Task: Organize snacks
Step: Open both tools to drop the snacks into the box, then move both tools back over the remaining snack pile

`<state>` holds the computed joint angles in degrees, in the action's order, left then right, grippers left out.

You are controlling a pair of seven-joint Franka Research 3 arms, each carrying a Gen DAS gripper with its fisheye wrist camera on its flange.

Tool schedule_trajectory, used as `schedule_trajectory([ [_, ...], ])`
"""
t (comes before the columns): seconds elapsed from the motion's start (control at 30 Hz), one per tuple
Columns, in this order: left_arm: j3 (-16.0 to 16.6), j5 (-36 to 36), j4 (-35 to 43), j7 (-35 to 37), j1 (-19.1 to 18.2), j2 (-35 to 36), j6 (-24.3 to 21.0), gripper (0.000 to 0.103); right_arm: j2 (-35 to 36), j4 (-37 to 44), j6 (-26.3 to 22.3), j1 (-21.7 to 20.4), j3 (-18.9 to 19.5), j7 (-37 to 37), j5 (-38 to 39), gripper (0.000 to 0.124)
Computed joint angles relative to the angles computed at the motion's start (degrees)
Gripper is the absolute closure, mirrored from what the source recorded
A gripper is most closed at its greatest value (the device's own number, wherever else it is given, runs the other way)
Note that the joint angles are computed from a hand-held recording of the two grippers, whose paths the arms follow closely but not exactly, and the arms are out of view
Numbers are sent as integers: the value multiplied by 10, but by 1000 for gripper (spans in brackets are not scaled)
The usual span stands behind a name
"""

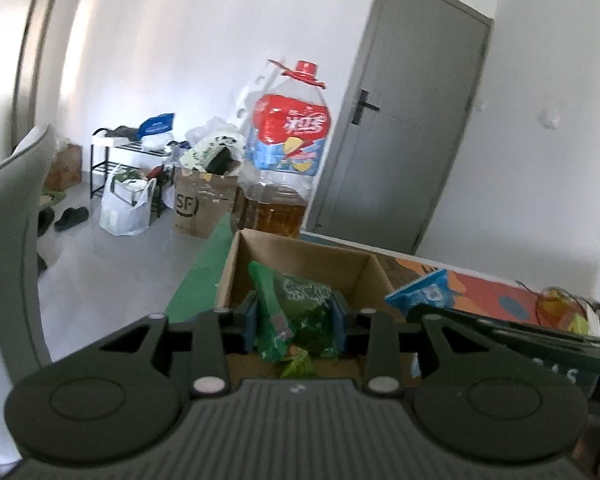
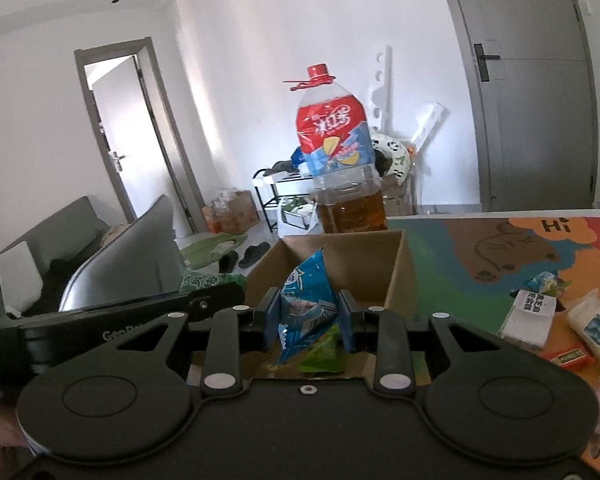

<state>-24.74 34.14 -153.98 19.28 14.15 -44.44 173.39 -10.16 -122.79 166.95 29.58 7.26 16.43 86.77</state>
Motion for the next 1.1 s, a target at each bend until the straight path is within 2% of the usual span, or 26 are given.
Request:
schedule_trajectory([
  [0.07, -3, 1, 0, -4, 5, 0, 3, 63, 4, 5, -2, -2, -1, 6, -9, 92],
  [0.13, -9, -4, 1, -12, 4, -6, -18, 39, 9, 8, 2, -4, 1, 22, -31, 89],
  [0.2, -22, -1, 3, -30, 12, -18, -42, 25, 9, 8, 12, -3, 0, 24, -30, 77],
  [0.23, -27, 4, 1, -41, 15, -26, -50, 22, 7, 8, 14, -2, -1, 16, -19, 75],
  [0.43, -1, 8, -11, -57, -27, -45, -87, 14, -13, -9, 45, 0, 0, -5, 8, 50],
  [0.5, 3, 10, -16, -63, -41, -56, -97, 8, -22, -16, 56, 3, 0, -28, 30, 33],
  [0.53, 3, 12, -18, -67, -44, -62, -99, 6, -28, -21, 61, 4, 1, -44, 44, 31],
  [0.63, 9, 10, -26, -82, -58, -78, -103, 0, -44, -34, 62, 1, 3, -59, 54, 28],
  [0.7, 15, 6, -32, -88, -71, -89, -107, 0, -53, -45, 69, -1, 5, -48, 47, 26],
  [0.83, 30, -7, -27, -75, -102, -94, -140, 0, -73, -58, 78, -3, 5, -69, 72, 21],
  [1.1, 36, -19, -24, -65, -135, -109, -170, 0, -111, -91, 66, -11, -6, -35, 25, 21],
])
